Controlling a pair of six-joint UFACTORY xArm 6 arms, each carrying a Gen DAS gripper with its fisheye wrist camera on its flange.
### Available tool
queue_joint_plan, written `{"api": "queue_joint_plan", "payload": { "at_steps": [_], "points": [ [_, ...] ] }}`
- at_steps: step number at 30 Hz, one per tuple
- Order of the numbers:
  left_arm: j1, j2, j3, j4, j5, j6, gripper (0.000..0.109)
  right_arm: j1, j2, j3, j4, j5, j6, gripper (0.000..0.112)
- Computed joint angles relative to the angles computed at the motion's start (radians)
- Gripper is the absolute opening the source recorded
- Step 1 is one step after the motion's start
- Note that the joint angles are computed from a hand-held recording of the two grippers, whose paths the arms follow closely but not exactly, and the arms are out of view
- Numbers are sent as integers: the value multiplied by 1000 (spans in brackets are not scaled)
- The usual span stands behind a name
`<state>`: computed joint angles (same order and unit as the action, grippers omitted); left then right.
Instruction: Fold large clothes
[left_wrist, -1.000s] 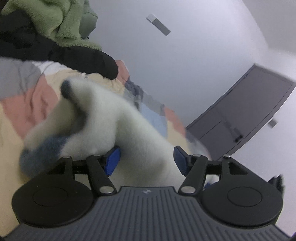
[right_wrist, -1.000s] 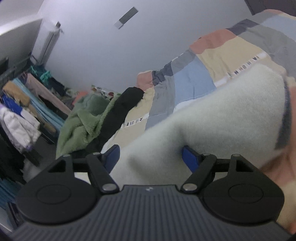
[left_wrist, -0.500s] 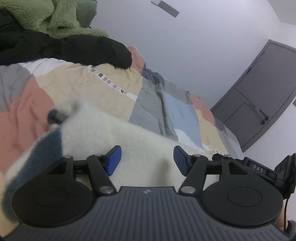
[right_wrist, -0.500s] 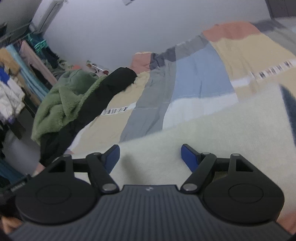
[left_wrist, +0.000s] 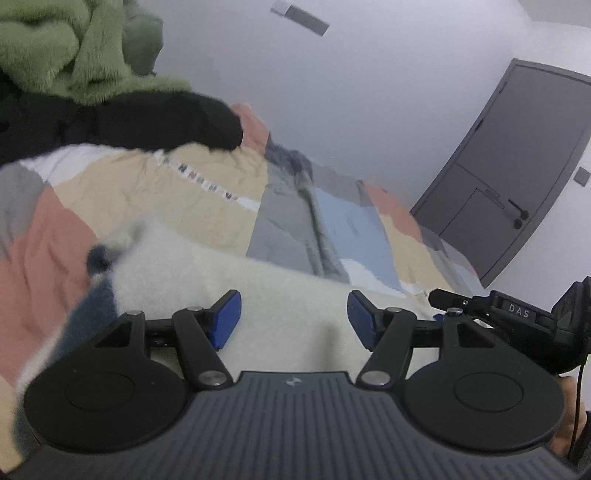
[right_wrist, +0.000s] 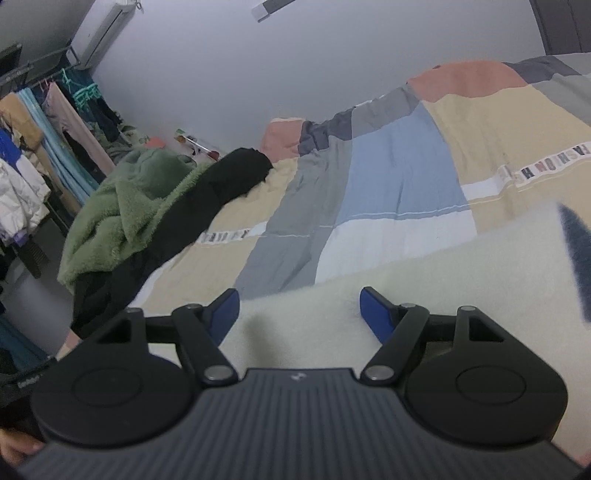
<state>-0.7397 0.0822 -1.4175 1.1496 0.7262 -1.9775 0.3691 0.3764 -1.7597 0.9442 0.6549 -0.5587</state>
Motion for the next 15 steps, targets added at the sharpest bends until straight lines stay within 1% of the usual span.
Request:
{"api": "queue_joint_plan", "payload": {
  "at_steps": [3, 5, 7, 8, 9, 10, 12, 13, 15],
  "points": [
    [-34, -32, 8, 33, 75, -9, 74, -12, -31, 24, 11, -24, -30, 74],
    [-53, -55, 18, 46, 126, -8, 74, -19, -55, 48, 0, -68, -61, 74],
    [-77, -80, 27, 49, 205, -6, 74, -23, -78, 76, -44, -130, -55, 74],
    [-85, -91, 32, 49, 236, -5, 74, -30, -84, 83, -56, -146, -51, 76],
    [-97, -101, 36, 48, 277, -4, 75, -37, -88, 89, -67, -162, -47, 85],
    [-108, -109, 36, 43, 321, 1, 75, -44, -95, 100, -74, -189, -44, 90],
    [-125, -120, 39, 35, 389, 7, 76, -52, -103, 122, -104, -260, -30, 90],
    [-128, -126, 43, 31, 407, 7, 77, -58, -103, 127, -112, -282, -26, 90],
    [-127, -131, 48, 14, 432, 4, 78, -80, -91, 116, -123, -274, 7, 90]
  ]
}}
